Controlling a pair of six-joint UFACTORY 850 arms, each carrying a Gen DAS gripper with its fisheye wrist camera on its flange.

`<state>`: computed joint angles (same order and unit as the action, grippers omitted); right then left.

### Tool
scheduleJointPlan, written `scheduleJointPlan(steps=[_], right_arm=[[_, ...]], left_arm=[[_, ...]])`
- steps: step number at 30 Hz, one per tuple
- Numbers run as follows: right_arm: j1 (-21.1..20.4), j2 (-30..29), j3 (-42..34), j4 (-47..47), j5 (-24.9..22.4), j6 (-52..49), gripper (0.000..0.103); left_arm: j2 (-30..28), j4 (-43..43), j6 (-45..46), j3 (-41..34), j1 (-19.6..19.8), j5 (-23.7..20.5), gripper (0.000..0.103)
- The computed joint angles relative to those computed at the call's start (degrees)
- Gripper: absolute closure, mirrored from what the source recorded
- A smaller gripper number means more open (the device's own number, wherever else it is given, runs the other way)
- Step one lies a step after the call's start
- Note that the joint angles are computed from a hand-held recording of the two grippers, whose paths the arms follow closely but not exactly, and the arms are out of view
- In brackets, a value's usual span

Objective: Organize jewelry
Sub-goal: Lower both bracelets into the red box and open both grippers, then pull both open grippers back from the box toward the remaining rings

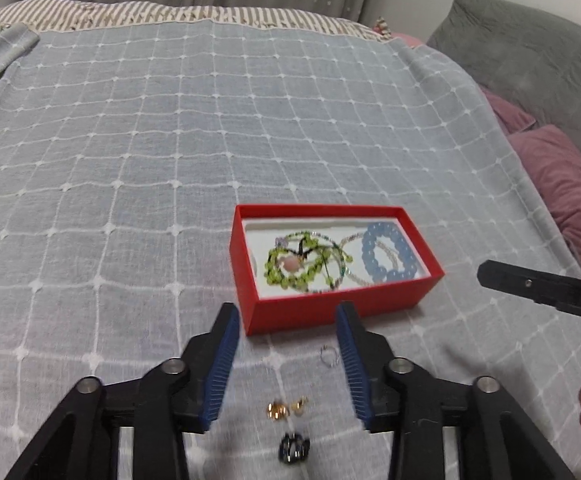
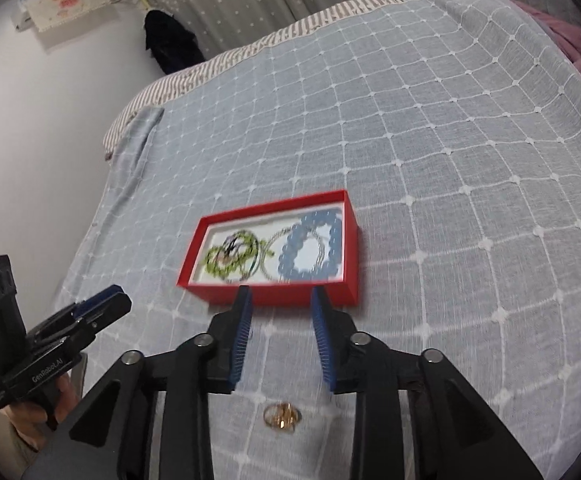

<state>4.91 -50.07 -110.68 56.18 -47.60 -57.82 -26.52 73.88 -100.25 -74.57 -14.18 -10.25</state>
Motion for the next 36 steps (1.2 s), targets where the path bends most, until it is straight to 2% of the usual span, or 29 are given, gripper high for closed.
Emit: scheduleJointPlan(steps=[3,7,10,12,17,21,24,30,32,36], right_arm=[[-0.8,2.5,4.5,1.5,-0.6,-2.4,0.052],[-2.1,4.0,8.3,3.2,-1.6,-3.2,0.046],[-1.5,5.0,10.3,1.1,2.5,-3.5,0.043],[-1.2,5.4,11.4,0.5,4.1,-4.2,0.041],[-0.8,6.3,13.3,0.3,5.3,-7.3,0.035],[0.1,7.2,14.9,0.4,6.2,-11.9,0.030],[1.0,8.1,16.4,-0.1,8.3,-15.2,0.030],[1.9,7.7,16.7,-2.3,6.5,-15.3,0.030],[2.3,7.8,17.1,-3.0,6.8,-15.5,0.030],[2.4,7.4,16.8,-4.0,6.7,-12.9,0.030]], left_arm=[[1.8,0.4,-3.6,2.5,-0.6,-1.2,0.041],[3.9,7.0,-14.6,5.6,-0.8,-2.5,0.019],[4.3,13.0,-22.3,6.9,-1.0,-3.8,0.008],[3.7,11.4,-21.0,6.9,-1.1,-5.0,0.005],[1.3,-4.2,-4.5,5.4,-1.6,-5.4,0.005],[0.9,-2.3,-5.5,5.4,-2.6,-5.7,0.005],[0.1,-3.5,-3.2,4.7,-3.6,-8.4,0.005],[-0.3,-6.9,1.8,4.0,-4.0,-8.8,0.006],[-0.7,-9.0,4.5,3.6,-4.2,-9.0,0.012],[-1.3,-13.8,9.2,3.1,-4.0,-7.8,0.033]])
